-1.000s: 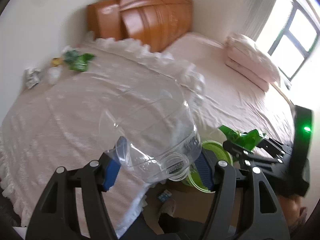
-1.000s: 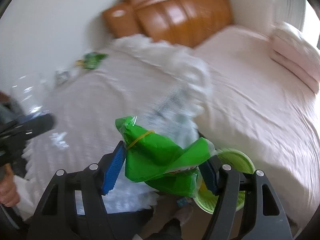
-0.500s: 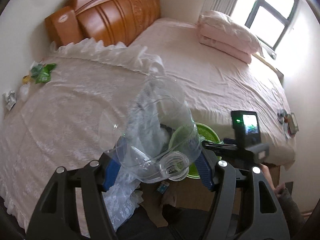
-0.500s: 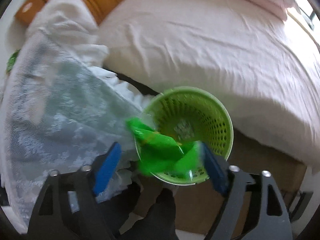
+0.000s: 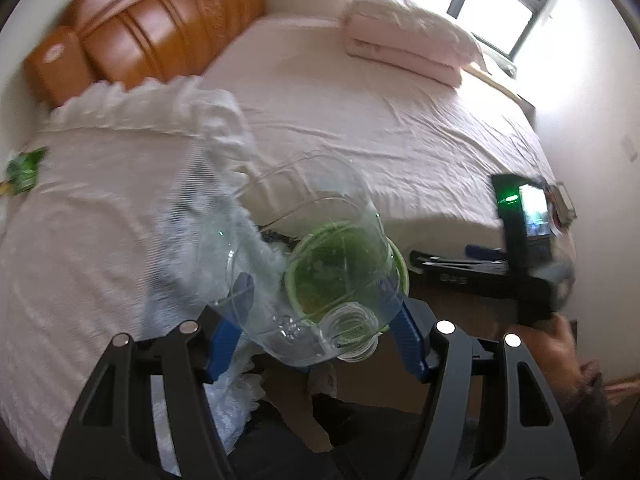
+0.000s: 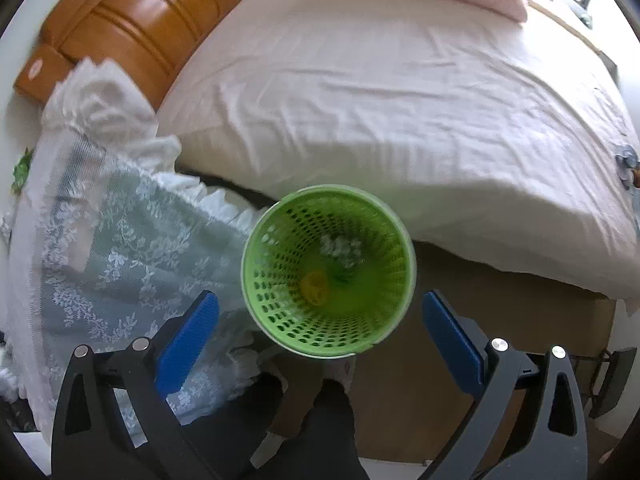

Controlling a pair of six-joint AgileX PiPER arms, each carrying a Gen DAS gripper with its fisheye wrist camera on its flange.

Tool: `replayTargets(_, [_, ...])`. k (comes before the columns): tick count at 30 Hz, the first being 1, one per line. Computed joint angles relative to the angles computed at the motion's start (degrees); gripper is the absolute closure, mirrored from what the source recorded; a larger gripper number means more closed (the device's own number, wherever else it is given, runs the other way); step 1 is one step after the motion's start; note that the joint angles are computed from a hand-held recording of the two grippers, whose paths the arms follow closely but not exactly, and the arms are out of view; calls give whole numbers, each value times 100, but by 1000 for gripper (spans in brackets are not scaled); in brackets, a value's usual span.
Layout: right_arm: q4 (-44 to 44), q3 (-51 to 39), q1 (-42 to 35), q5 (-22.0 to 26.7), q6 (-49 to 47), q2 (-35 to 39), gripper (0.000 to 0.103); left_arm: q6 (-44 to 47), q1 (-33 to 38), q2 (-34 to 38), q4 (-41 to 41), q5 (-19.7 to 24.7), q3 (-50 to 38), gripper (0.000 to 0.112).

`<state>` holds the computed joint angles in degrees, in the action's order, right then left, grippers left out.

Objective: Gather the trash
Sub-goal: 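Open both tools above the green wastebasket to drop the wrapper and bottle, then move both open tools back over the bed toward the remaining trash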

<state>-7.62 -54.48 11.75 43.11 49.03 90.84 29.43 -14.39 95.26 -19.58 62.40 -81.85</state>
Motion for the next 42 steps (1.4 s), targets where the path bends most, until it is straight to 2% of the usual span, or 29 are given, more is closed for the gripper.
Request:
replayTargets(9, [-409, 591, -424, 883, 227, -1502, 3, -389, -1141, 1160, 385, -345, -275, 49])
replayTargets(10, [-419, 665, -486, 942, 226, -1626, 3, -420, -1223, 1313, 420, -362, -307, 47])
replayTargets(13, [-390, 829, -663, 1055, 154, -1886, 3, -638, -1419, 1633, 575, -362, -363, 31])
replayTargets(17, [-249, 1030, -862, 1094, -24, -2136, 3, -587, -1511, 1579, 434, -506, -111, 20])
replayTargets(25, [-138, 1154, -756, 1003, 22, -2186, 3, -615, -1543, 1284, 471, -673, 129, 17])
replayTargets(30, [-216, 772, -332, 964, 122, -1975, 3, -597, -1173, 836, 470, -796, 185, 17])
replayTargets(33, [-333, 306, 2, 982, 141, -1688, 3, -505, -701, 452, 434, -809, 169, 17])
replayTargets(42, [-490, -1839, 993, 1052, -394, -353, 3, -331, 994, -17, 176, -534, -157, 17])
